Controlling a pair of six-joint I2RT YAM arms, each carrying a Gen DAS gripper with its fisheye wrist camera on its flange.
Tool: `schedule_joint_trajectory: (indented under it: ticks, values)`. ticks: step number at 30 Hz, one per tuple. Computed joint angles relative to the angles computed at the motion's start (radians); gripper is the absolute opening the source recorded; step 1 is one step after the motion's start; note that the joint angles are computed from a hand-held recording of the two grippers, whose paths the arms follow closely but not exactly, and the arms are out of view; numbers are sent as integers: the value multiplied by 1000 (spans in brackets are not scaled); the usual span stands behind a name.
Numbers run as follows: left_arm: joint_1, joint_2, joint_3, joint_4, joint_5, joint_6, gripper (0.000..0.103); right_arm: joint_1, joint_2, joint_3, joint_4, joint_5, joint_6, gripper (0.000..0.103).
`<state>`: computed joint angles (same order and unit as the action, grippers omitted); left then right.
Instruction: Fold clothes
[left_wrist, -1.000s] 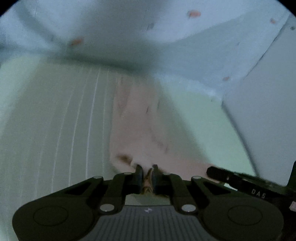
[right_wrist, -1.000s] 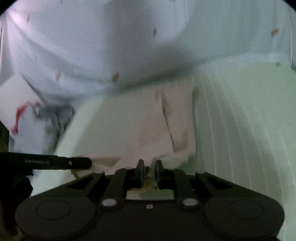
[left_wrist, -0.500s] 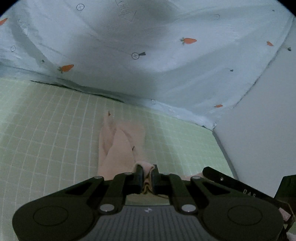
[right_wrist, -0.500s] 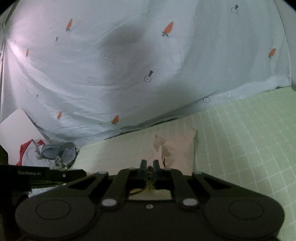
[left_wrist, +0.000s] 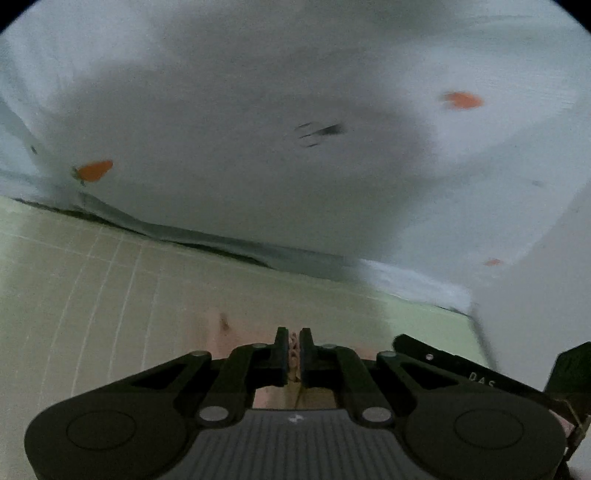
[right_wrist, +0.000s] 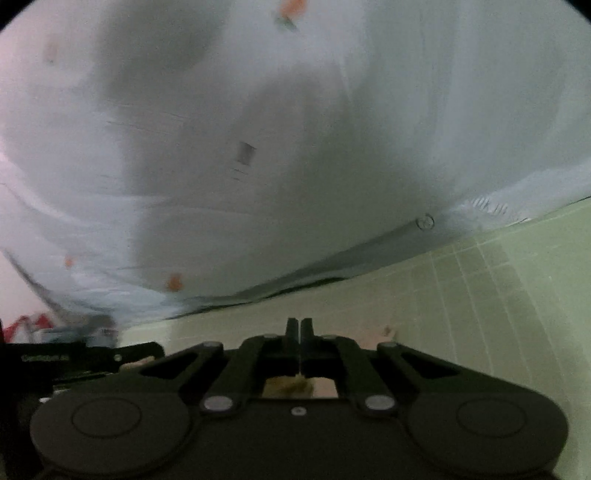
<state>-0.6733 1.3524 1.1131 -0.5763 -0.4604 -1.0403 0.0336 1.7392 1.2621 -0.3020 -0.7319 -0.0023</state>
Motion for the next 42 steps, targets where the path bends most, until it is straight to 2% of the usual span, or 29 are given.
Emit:
schedule_joint_trajectory:
  ticks: [3,6,7,8,9,11,13,16,18,19,20,21,22,23,24,26,30,33,35,38,39,42]
  values:
    - [169,130,-69,174,111,36,3,55,250,163,75,60,26,0]
    - [244,199,-115,236,160,16,3,81,434,332,5,131,53,2]
    - [249,176,-153,259,163,6,9,84,468,356,2,148,71,4]
    - [254,154,-191,282,166,-3,22,73,454,329,14,144,78,9]
    - [260,132,-229,305,169,-13,28,62,436,291,44,140,92,23]
    - [256,66,-302,338,188,-52,37,32,372,192,89,123,125,45]
    - [231,12,-350,354,217,-80,46,3,292,90,105,86,135,45]
    - [178,-57,-403,368,246,-117,58,-6,200,-7,37,92,67,48]
    - [114,-70,-403,347,212,-161,58,3,153,-61,-14,116,14,56]
    - [81,-67,-395,335,193,-188,57,7,132,-85,-34,125,-2,56]
    - [55,-53,-382,321,183,-207,55,7,118,-105,-41,125,6,56]
    - [29,-35,-359,291,170,-219,49,7,105,-124,-47,125,14,51]
    - [2,-14,-330,251,153,-233,25,7,91,-144,-54,124,23,46]
    - [-27,-3,-306,217,128,-246,8,6,74,-163,-60,124,27,31]
    - [-57,2,-284,186,98,-258,6,5,46,-182,-65,126,21,17]
    - [-117,-17,-268,153,24,-261,5,3,-21,-220,-69,140,-14,5]
    - [-200,-59,-204,58,-86,-234,4,-14,-144,-275,-38,141,-83,5]
    - [-214,-141,-215,124,-162,-149,5,-38,-205,-303,67,60,-78,5]
    - [-170,-117,-195,183,-190,-67,5,-15,-177,-302,198,67,-76,5]
    - [-40,16,-160,260,-184,38,6,19,-111,-284,390,84,-77,5]
    - [8,79,-145,280,-163,53,6,43,-43,-254,441,113,-68,5]
    - [145,271,-97,324,-10,0,6,121,164,-129,479,251,-97,5]
